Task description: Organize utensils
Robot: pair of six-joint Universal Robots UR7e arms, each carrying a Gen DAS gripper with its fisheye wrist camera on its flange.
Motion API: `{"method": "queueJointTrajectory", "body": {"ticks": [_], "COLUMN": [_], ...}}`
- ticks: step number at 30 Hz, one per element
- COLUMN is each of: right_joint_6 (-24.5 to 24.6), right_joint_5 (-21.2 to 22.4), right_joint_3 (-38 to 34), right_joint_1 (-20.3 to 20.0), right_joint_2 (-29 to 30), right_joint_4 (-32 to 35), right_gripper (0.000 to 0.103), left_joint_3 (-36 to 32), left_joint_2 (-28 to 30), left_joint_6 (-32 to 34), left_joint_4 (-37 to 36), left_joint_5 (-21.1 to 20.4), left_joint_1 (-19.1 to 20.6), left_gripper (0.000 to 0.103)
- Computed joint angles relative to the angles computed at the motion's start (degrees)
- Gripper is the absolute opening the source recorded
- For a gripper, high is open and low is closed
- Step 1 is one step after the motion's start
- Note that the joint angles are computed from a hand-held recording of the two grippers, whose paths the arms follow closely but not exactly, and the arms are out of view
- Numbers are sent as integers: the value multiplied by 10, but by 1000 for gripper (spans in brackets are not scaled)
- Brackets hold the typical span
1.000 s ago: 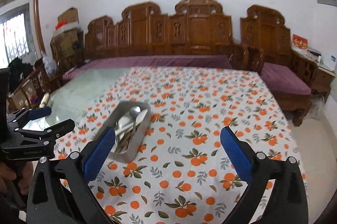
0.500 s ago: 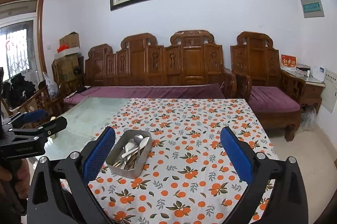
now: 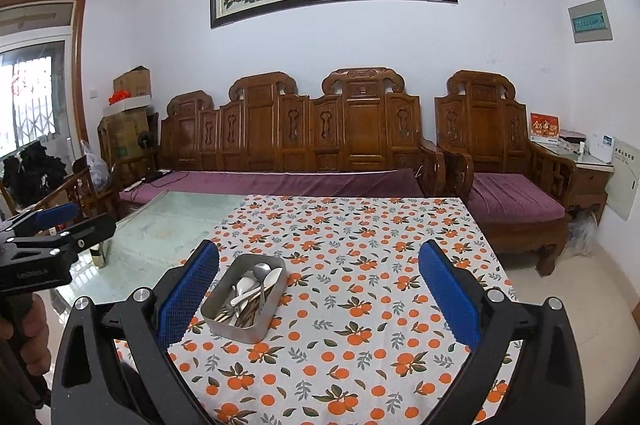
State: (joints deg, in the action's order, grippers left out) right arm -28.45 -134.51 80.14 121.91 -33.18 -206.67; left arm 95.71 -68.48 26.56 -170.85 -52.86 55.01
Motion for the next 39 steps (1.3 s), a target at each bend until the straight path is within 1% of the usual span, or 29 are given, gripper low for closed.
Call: {"method": "queueJointTrajectory", "body": {"ticks": [18,39], "right_joint_6": [-8,-7], "right_joint_5": [1,-1], "right_joint_3": [-6,-12], "right_joint_1": [-2,2], "right_joint_2": [8,12], "right_joint_4": [-5,-1], "right_gripper": [100,100], "left_joint_3": [5,11], "left_joint_2": [-3,1], "left_joint_6": [-1,7], "left_joint_4": [0,-17], "left_joint_5": [2,10], "left_joint_1": [0,0], "left_gripper": [95,95]}}
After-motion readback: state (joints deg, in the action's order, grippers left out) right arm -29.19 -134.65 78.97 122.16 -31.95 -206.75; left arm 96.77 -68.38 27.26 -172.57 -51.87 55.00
